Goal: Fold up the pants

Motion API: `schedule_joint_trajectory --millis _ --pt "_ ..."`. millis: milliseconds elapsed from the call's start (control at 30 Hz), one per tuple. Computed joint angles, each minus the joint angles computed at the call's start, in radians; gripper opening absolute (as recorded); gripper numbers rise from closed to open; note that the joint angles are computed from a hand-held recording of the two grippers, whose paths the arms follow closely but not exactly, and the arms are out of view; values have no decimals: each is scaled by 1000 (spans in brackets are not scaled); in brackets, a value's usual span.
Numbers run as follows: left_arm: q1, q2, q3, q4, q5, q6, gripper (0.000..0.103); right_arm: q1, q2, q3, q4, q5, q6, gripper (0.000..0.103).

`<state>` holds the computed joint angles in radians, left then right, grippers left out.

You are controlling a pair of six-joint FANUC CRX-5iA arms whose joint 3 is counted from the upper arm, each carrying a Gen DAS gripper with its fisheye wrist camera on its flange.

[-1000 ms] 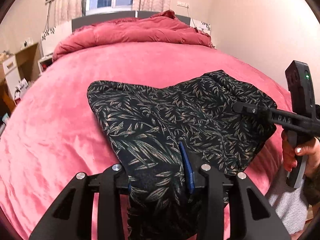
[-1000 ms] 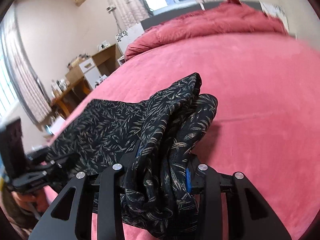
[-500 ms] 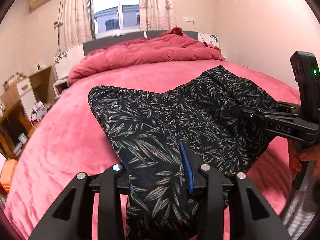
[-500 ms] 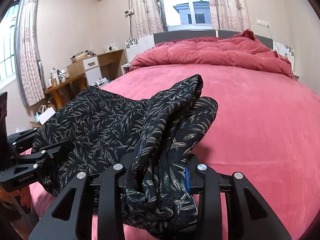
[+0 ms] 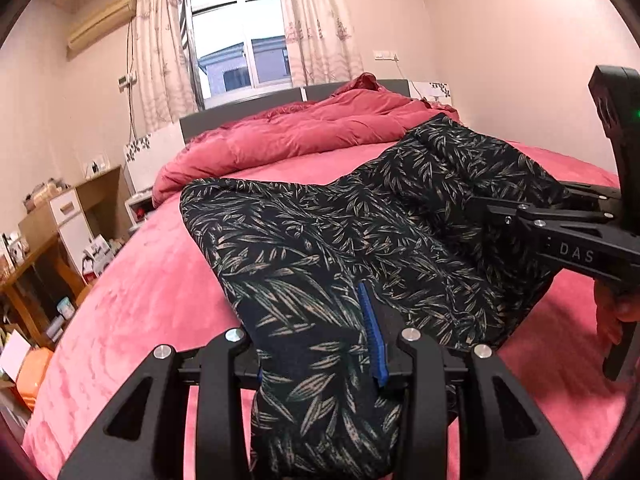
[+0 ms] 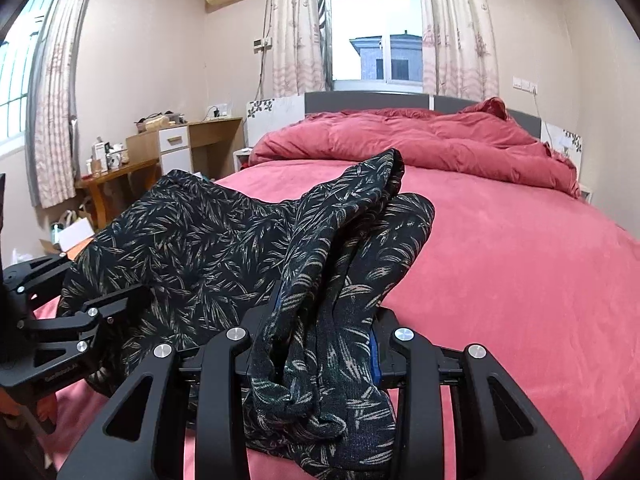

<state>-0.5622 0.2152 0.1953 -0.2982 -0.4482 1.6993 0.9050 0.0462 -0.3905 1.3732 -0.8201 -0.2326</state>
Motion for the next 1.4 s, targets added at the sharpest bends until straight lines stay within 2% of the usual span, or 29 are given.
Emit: schedule_joint_trajectory --millis 133,367,500,600,633,667,733,767,867,933,967,1000,1033,1067,1133,1200,1267,1400 --pt "-32 45 73 -160 12 85 36 -49 18 7 58 17 -37 33" --pt "-47 148 196 -262 7 141 36 -150 60 35 91 80 -94 33" --pt "-30 219 264 -181 -34 70 37 -171 92 72 -11 97 -39 33" --pt "30 279 307 46 -108 -44 41 -189 110 124 -238 125 32 38" --pt "62 296 303 175 -123 -111 43 -200 112 135 -328 143 55 42" --pt "86 295 273 280 -103 -171 47 -214 110 137 -407 184 77 49" --pt "116 292 229 432 -91 -274 50 -222 103 119 -415 203 42 55" --pt "121 289 217 458 -88 -299 52 -220 103 120 -418 200 44 55" --pt "123 276 205 435 -91 -288 60 -198 111 133 -424 144 51 63" --pt "112 258 208 367 -112 -239 61 -188 99 127 -429 124 39 63" --pt "110 252 211 347 -121 -226 67 -175 91 124 -416 96 26 64" --pt "105 239 199 339 -121 -218 78 -162 83 119 -395 71 13 65" --pt "105 235 196 346 -111 -229 82 -149 73 107 -362 51 -7 65" --pt "96 219 183 300 -96 -195 84 -130 62 99 -330 22 -24 68" --pt "83 207 184 214 -114 -119 85 -101 59 110 -346 -55 -15 68" --pt "92 207 174 226 -126 -103 86 -74 77 149 -442 -147 31 68" --pt "110 208 156 282 -128 -121 86 -88 69 134 -491 -105 17 69" --pt "108 206 149 263 -128 -106 86 -113 36 80 -496 -21 -74 75"
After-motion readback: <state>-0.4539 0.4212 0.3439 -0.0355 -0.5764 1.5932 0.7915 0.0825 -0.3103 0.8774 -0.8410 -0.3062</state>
